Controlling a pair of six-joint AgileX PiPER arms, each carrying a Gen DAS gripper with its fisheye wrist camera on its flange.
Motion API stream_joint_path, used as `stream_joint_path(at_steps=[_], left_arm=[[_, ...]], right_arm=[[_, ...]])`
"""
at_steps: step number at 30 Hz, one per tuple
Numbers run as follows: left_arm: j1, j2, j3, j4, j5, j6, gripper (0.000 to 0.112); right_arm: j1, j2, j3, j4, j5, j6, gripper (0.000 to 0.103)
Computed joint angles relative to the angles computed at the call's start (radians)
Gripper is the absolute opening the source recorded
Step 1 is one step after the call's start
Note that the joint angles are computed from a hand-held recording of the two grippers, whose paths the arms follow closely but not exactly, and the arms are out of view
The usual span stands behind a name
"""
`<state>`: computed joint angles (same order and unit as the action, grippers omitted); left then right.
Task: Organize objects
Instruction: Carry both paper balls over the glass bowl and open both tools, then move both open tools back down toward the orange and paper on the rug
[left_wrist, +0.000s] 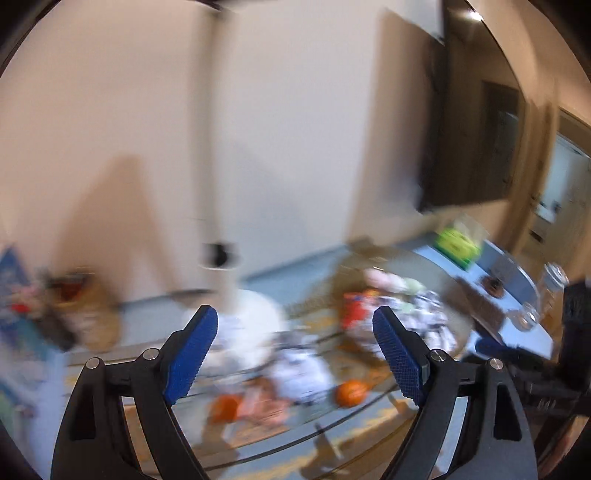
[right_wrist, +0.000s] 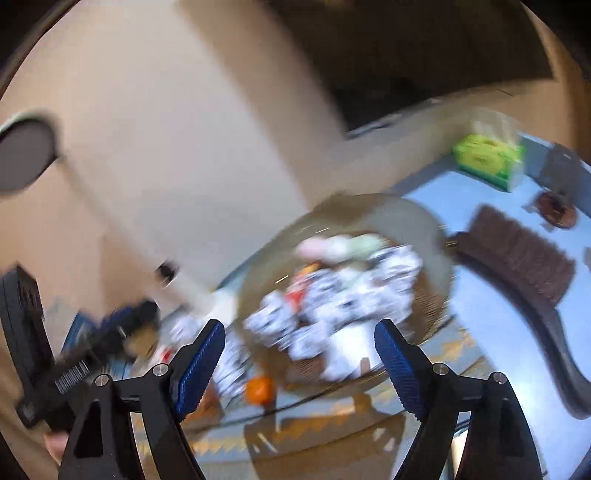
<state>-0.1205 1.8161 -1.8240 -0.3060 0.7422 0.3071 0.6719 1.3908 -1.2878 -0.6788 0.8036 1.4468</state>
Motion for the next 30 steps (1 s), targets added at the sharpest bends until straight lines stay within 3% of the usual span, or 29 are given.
stream_joint_path(at_steps=[5, 7, 9, 14, 17, 19, 22, 25, 27, 28, 30], left_arm=[[0.166, -0.079, -0.023, 0.055, 0.115, -0.024, 0.087], [0.219, -0.108, 0.058, 0.001, 0.056, 0.023, 0.103], [0.256, -0.124, 0.198, -0.075, -0.069, 0.079, 0.102], [0.274, 0.032, 0.306, -0.113, -0.208, 0.149, 0.102], [0.27, 0.166, 0.24, -0.043, -0.207, 0.082, 0.102], [0.273, 0.225, 0.201, -0.072, -0.198, 0.089, 0.1], [0.285, 0.239, 0.249, -0.23, -0.246, 0.202, 0.1], [0.262, 0.23, 0.29, -0.18, -0.293, 0.172, 0.1], [0.247, 0.191, 0.356, -0.218, -0.378, 0.227, 0.101], [0.24, 0.188, 0.36, -0.19, -0.384, 0.21, 0.101], [0.223, 0.196, 0.338, -0.092, -0.369, 0.133, 0.101]], right_arm=[[0.13, 0.128, -0.09, -0.004, -0.097, -0.076, 0.093], [0.159, 0.22, -0.169, 0.022, -0.059, -0.1, 0.093], [0.175, 0.277, -0.188, -0.007, -0.056, -0.067, 0.093], [0.213, 0.402, -0.188, -0.156, 0.069, 0.091, 0.093], [0.19, 0.402, -0.14, -0.166, 0.089, 0.157, 0.093], [0.167, 0.4, -0.132, -0.145, 0.088, 0.166, 0.093], [0.128, 0.388, -0.103, -0.102, 0.045, 0.173, 0.093], [0.11, 0.379, -0.085, -0.09, 0.028, 0.183, 0.093], [0.1, 0.39, -0.107, -0.053, 0.009, 0.103, 0.093], [0.095, 0.402, -0.13, -0.018, 0.005, 0.036, 0.092], [0.093, 0.452, -0.226, 0.05, 0.093, -0.082, 0.089]])
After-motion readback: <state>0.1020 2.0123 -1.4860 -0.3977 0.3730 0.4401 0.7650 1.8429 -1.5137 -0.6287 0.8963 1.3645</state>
